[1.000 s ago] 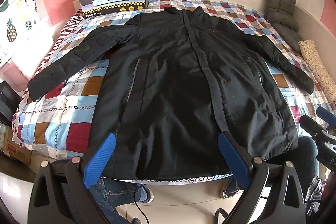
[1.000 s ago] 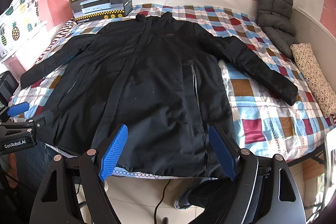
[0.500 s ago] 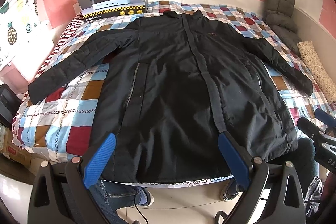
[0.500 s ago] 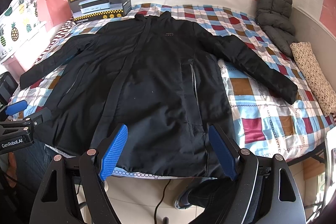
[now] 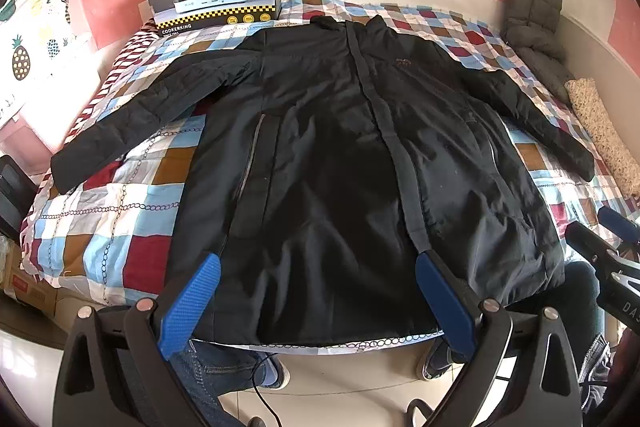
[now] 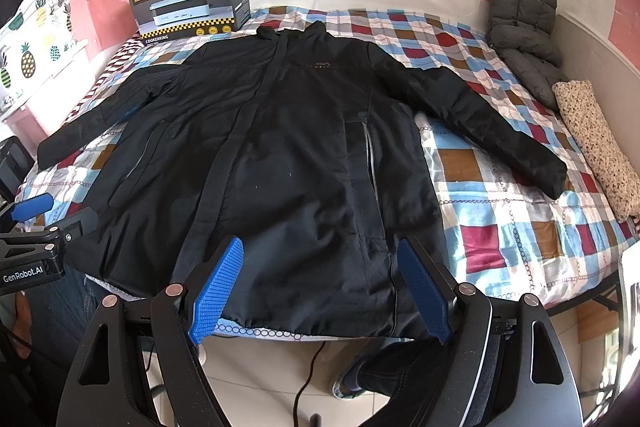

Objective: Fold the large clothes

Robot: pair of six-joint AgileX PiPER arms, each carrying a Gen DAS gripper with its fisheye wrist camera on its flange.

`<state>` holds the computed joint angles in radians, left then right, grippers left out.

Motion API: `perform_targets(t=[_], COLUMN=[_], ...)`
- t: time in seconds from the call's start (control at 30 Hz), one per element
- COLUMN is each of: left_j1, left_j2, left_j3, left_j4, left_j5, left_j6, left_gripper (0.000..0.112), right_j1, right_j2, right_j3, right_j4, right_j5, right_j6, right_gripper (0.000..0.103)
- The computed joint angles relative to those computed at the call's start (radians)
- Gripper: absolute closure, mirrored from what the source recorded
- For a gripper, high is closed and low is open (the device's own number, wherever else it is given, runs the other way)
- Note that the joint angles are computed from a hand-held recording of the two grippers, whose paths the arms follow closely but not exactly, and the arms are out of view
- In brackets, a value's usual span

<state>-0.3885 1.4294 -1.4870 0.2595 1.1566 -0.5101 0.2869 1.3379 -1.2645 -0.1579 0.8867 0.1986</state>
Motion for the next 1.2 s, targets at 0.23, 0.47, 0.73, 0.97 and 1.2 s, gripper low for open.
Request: perform_targets(t=[0.23,0.47,0.73,0.97,1.2], left_j1=[0.004,0.003,0.005,0.005,0.005], left_j2=[-0.004,-0.004,-0.003,-0.003,-0.003], left_j3=[0.006,0.006,0.003,0.003,0.003], left_j4=[-0.009,-0.014,-0.018,-0.018,-0.019], left_j5=[-0.001,0.002,0.004,0.004,0.004], left_j6=[0.007,0.01,0.013,0.013,0.014], left_gripper=[0.013,0.013,0.013,0.013,0.013], right_j1=[0.001,0.003,0.003,0.003,0.005], right_j2=[-0.001,-0.001,0.0,0.001,0.002], right_j3=[0.0,0.001,0.0,-0.004,-0.003], right_j4=[0.0,-0.002,-0.003,-0.003,-0.004], right_j5=[0.002,0.001,0.002,0.006,0.003], right_j6=[0.0,0.003,0.003,0.003,0.005], right_gripper=[0.024,0.024,0.024,0.024,0.024])
